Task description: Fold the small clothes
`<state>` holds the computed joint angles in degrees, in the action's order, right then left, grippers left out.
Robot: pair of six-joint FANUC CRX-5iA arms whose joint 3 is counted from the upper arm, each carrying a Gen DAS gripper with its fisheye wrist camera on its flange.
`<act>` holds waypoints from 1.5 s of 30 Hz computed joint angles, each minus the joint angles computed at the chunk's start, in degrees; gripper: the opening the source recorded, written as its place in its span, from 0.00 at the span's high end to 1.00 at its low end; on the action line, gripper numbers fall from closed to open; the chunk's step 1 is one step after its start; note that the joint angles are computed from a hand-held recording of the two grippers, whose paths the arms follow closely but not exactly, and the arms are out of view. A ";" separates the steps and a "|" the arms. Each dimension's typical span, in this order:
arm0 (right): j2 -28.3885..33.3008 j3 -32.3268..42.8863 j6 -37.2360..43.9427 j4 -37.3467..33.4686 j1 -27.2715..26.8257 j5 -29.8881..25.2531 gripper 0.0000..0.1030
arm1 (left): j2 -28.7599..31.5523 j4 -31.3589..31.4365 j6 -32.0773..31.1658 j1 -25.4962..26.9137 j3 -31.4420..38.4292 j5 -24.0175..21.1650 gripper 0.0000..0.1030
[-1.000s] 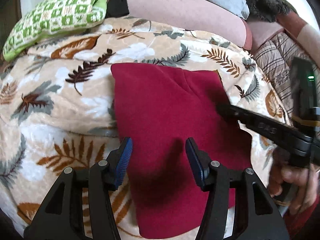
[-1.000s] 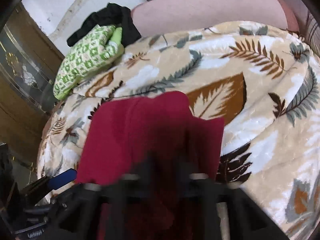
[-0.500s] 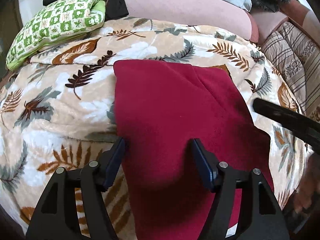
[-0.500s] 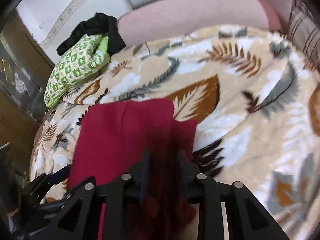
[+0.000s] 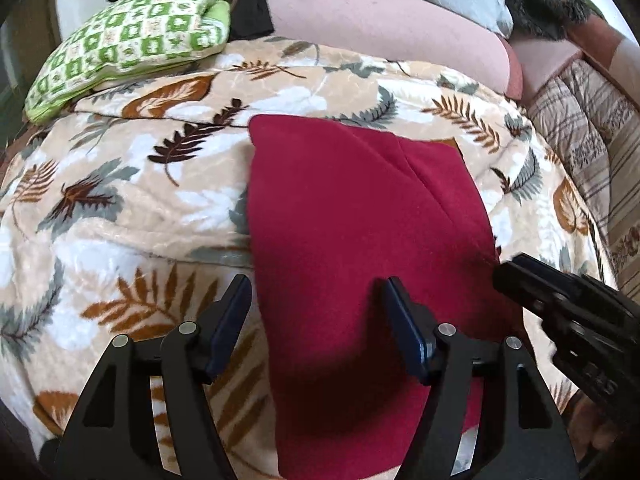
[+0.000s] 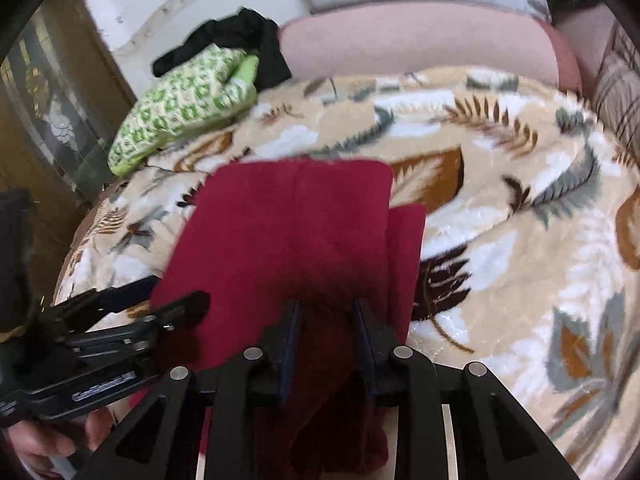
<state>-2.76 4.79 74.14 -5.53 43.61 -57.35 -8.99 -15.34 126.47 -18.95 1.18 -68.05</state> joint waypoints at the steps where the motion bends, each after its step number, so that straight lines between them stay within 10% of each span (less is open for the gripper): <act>1: -0.60 -0.21 -0.49 0.56 0.35 -0.02 0.75 | -0.55 -0.37 0.75 -0.27 -0.26 0.41 0.35; 6: -4.61 -4.77 -5.84 7.41 4.22 3.25 0.54 | -1.47 -6.15 4.06 -4.33 1.30 -1.09 0.35; 45: -9.25 -9.37 -17.15 18.61 9.84 2.79 0.40 | -6.06 -18.12 12.36 -12.95 3.25 -6.68 0.34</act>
